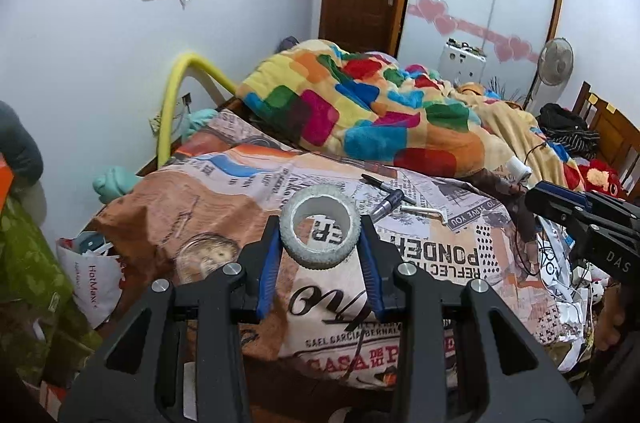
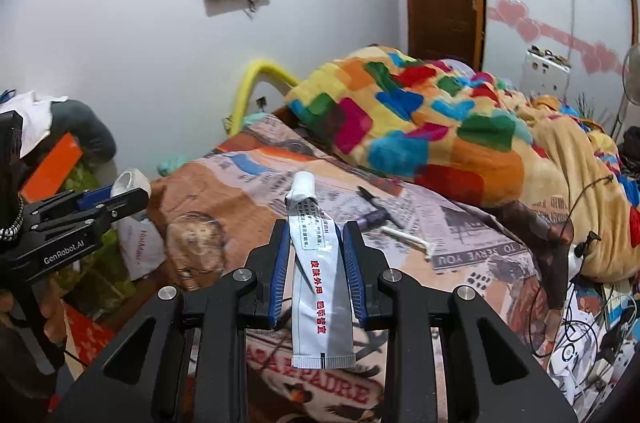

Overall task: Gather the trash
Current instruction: 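Carry the tape roll and toothpaste tube with both tools over the white bin, then open the left tool to drop the tape roll while the right tool drops the toothpaste tube into the bin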

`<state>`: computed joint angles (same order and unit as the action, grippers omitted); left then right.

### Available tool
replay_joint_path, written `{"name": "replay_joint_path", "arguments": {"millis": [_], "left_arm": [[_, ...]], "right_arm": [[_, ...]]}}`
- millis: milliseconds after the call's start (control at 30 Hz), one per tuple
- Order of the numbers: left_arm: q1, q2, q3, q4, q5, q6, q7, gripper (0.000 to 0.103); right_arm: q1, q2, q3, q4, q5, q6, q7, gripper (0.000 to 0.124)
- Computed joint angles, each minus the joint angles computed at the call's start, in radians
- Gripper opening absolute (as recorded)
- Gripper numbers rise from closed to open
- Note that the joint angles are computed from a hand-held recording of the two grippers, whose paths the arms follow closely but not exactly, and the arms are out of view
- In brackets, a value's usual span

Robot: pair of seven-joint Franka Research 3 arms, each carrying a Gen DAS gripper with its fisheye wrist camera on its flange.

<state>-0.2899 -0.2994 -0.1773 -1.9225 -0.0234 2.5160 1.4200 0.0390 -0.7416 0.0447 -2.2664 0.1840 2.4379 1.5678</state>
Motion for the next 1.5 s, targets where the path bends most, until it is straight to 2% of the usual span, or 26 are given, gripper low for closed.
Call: {"name": "replay_joint_path", "arguments": {"millis": [433, 867, 1200, 1500], "left_arm": [[0.014, -0.251, 0.091, -0.212, -0.026, -0.026, 0.048, 0.036], [0.097, -0.450, 0.197, -0.419, -0.013, -0.105, 0.085, 0.036], [0.187, -0.505, 0.258, -0.545, -0.018, -0.172, 0.095, 0.036], [0.249, -0.449, 0.294, -0.643, -0.065, -0.230, 0.101, 0.036]], "right_arm": [[0.100, -0.006, 0.095, 0.012, 0.013, -0.011, 0.059, 0.025], [0.253, 0.143, 0.180, 0.069, 0.012, 0.005, 0.108, 0.025], [0.362, 0.317, 0.201, 0.142, 0.010, -0.029, 0.130, 0.025], [0.424, 0.481, 0.185, 0.199, 0.021, -0.111, 0.138, 0.025]]}}
